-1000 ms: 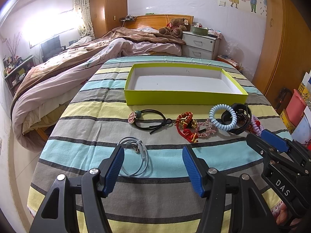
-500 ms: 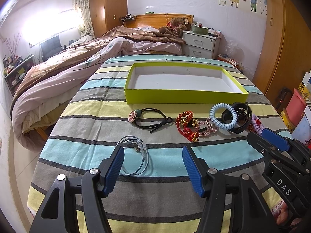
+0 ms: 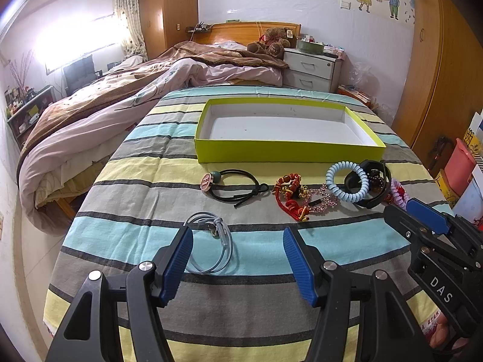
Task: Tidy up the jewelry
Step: 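Grasp blue coil with right tool while left tool grasps grey cord bracelet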
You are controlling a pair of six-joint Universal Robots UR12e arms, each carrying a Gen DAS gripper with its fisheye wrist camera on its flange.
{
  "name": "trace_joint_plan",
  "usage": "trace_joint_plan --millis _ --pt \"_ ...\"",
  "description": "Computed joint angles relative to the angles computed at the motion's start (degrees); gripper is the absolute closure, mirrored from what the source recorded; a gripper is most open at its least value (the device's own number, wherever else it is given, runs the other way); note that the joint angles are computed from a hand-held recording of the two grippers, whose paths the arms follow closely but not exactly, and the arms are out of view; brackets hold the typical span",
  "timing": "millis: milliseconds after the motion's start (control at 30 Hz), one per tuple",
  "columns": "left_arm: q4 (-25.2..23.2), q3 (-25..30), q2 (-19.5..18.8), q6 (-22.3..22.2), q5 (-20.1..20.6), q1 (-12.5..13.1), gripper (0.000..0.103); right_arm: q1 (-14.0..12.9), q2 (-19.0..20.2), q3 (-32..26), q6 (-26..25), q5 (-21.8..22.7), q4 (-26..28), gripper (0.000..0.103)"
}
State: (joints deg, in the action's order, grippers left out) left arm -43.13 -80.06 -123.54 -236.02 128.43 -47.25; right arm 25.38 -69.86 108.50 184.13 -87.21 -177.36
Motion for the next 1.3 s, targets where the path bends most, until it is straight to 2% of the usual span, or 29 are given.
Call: trace_joint_plan --millis 233,333,400,500,633,800,933,1067,1133,1200,1300 --pt "0.5 -0.2 0.2 0.2 -0.9 0.2 0.041 -0.1 0.0 0.0 -0.2 0.6 -0.5 0.062" --pt "3.5 -1.9 1.0 0.1 -2.2 0.7 0.041 -0.5 0.0 -0.1 -0.4 2.0 -0.9 0.062" --pt "6.3 -3.5 1.8 0.4 -4.8 1.3 0.041 -0.8 0.1 -0.4 -0.4 2.8 -1.9 0.062" --pt "7.4 -5.0 2.5 -0.9 -6.4 1.8 0.041 -1.6 0.6 -1.2 0.3 5.3 -2.5 0.062" --pt "10.7 -7.1 3.5 -1.3 -8.3 2.6 0.041 -2.3 1.6 -3.3 -1.8 8.8 0.0 0.062" --pt "8.8 -7.4 3.8 -2.0 -10.8 3.4 0.041 -2.6 3.1 -6.7 -7.0 10.3 5.0 0.062" --pt "7.9 -8.0 4.1 -2.4 -10.9 3.7 0.041 -2.5 3.7 -8.1 -10.8 10.7 8.6 0.062" --pt "7.6 -8.8 4.5 -2.7 -11.1 4.1 0.041 -2.4 4.0 -8.9 -12.3 10.3 11.6 0.062" --pt "5.9 -8.5 4.6 -3.1 -10.6 4.2 0.041 -2.4 4.1 -9.1 -12.9 10.4 12.6 0.062" --pt "5.7 -8.5 4.6 -3.0 -10.6 4.3 0.041 -2.4 4.2 -9.2 -13.2 10.0 13.2 0.066" --pt "5.1 -8.5 4.7 -3.2 -10.4 4.5 0.041 -2.3 4.2 -9.3 -13.6 9.5 13.9 0.081"
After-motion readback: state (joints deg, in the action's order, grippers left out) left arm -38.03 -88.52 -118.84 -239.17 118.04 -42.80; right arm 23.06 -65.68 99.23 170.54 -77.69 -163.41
